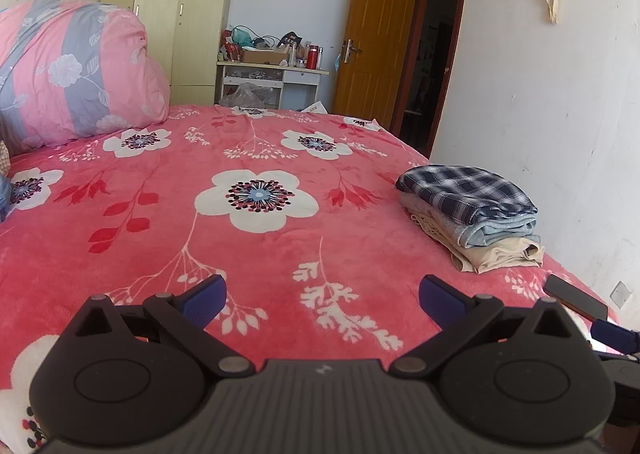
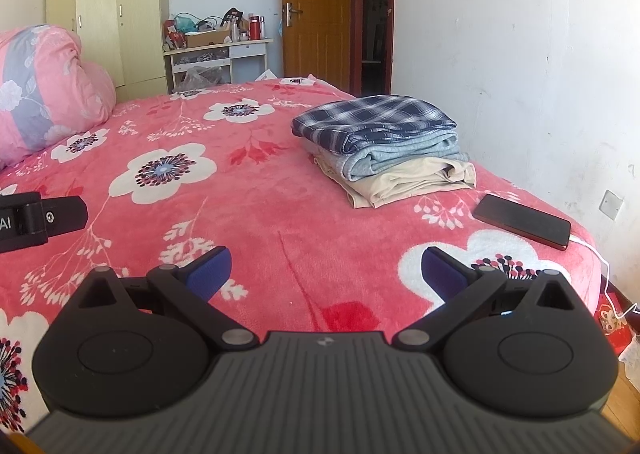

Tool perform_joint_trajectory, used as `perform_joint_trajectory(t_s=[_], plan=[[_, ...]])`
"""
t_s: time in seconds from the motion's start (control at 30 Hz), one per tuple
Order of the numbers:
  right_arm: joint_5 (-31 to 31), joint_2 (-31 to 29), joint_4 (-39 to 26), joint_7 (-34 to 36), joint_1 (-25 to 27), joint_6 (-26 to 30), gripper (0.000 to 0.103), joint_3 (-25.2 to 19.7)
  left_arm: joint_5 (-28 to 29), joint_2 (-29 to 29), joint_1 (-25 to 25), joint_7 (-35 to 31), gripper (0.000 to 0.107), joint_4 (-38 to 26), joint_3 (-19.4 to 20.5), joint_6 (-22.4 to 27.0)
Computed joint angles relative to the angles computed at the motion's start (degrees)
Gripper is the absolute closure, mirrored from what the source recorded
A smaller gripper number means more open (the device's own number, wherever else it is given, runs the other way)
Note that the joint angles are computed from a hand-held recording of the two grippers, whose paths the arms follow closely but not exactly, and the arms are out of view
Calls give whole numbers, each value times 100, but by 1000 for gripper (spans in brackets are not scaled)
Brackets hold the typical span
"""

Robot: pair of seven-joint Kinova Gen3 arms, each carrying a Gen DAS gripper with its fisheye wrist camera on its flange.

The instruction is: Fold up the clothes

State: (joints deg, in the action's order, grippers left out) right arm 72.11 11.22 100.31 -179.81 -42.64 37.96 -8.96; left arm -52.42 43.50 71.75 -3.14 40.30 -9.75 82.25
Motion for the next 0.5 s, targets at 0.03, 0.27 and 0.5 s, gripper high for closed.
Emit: perform_joint_trajectory(t_s=[0.03, 0.27, 0.5], plan=[[1, 3, -2, -2, -2, 3, 1, -1, 1, 3, 1, 0, 5, -4, -1, 3], [2, 8, -3, 9, 1, -22, 1, 3, 10, 1, 10, 14, 5, 8, -2, 11], [-37, 7, -16, 40, 7, -30, 1, 10, 13, -6, 17, 9, 5, 26, 16, 20]])
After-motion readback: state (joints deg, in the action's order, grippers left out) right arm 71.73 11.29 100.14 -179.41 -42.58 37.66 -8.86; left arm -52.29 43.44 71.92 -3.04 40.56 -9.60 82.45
